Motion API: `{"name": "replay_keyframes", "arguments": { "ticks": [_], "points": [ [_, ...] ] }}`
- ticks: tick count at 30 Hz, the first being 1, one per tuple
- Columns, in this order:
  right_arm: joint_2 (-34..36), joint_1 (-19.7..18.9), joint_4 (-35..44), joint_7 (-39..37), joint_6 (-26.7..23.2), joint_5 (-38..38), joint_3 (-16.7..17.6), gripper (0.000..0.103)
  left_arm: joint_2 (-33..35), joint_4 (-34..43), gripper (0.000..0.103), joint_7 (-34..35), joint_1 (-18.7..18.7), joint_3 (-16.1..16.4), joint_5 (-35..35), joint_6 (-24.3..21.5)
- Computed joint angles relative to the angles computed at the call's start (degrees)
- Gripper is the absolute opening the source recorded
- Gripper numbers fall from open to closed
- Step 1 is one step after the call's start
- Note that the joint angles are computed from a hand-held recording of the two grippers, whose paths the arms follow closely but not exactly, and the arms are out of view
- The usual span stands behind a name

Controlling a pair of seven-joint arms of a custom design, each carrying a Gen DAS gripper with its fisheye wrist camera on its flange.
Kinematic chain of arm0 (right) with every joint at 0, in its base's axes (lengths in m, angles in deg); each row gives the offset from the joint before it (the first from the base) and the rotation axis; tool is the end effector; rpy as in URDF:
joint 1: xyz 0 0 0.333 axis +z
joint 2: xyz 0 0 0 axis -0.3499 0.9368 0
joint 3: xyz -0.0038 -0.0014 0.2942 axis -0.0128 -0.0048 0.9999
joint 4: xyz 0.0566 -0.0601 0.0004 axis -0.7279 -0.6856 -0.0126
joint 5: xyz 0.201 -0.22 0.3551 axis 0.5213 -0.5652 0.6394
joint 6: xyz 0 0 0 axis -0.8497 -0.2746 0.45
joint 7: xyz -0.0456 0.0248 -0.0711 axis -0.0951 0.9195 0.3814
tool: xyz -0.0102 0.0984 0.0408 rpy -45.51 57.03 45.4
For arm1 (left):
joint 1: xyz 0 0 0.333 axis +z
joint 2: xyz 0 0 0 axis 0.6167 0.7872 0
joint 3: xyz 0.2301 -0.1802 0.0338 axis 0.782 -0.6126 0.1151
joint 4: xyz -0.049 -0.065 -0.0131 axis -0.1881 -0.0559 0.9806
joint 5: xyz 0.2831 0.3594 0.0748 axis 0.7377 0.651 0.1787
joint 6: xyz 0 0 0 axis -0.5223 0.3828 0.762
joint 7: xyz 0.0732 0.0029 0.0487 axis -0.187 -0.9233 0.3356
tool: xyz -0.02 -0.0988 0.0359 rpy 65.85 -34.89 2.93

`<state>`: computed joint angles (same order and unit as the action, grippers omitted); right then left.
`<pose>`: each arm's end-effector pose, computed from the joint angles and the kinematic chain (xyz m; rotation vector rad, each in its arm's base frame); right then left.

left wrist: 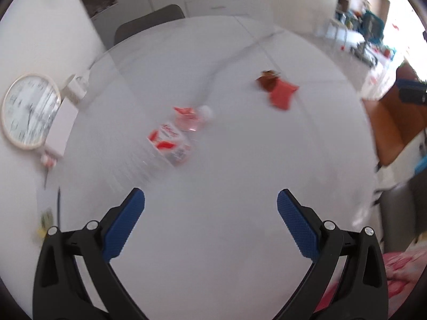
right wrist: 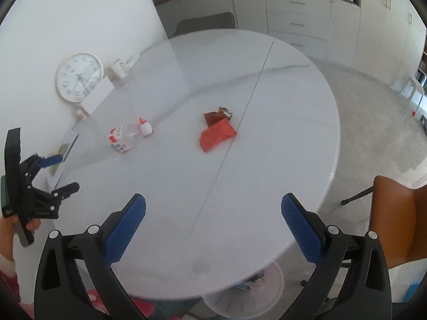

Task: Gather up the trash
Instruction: 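Grasp the clear water bottle with red label using the left tool, then grasp the pink crumpled tissue with the right tool while the left tool holds the bottle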

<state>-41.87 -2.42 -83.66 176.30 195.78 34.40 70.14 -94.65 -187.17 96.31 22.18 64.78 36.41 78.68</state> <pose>0.4211 0.1647 0.6336 -1.6559 1.9997 -0.3411 0.5183 -0.3348 0.6041 -1.1481 2.5080 -0.5143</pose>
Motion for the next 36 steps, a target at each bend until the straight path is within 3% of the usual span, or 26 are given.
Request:
{"name": "replay_keyframes", "arguments": {
  "ticks": [7, 15, 18, 19, 21, 22, 29, 36],
  "points": [
    [15.8, -0.1, 10.6, 3.1, 0.4, 1.5, 0.7, 0.101, 17.2, 15.2, 0.095, 18.5, 1.3, 2.6, 2.6, -3.5],
    [29.0, 0.0, 21.6, 1.0, -1.3, 2.7, 0.8, 0.101, 30.0, 28.7, 0.095, 28.9, 1.0, 3.7, 0.0, -10.6],
    [32.2, -0.3, 24.5, -0.1, -2.3, 3.1, 0.9, 0.101, 31.9, 30.5, 0.092, 30.5, 0.8, 4.0, -0.7, -12.1],
    [33.0, -0.4, 25.1, -0.2, -2.4, 3.3, 0.9, 0.101, 32.6, 31.3, 0.088, 30.8, 0.7, 4.1, -1.0, -13.0],
    [34.6, -0.5, 26.7, -0.7, -2.5, 4.1, 0.8, 0.101, 33.9, 32.9, 0.071, 30.8, 0.5, 4.4, -0.9, -14.6],
    [35.4, -0.6, 27.5, -1.0, -2.6, 4.2, 0.9, 0.101, 34.3, 33.5, 0.069, 30.8, 0.4, 4.4, -1.0, -15.2],
    [41.0, -0.6, 32.6, -4.9, -2.5, 4.9, 1.4, 0.101, 30.2, 27.1, 0.068, 29.0, 1.1, 5.0, -1.4, -10.2],
    [47.7, -0.2, 38.8, -10.9, -2.4, 6.2, 2.4, 0.101, 24.0, 19.9, 0.068, 21.8, 2.9, 5.3, -3.4, -9.5]
  ]
}}
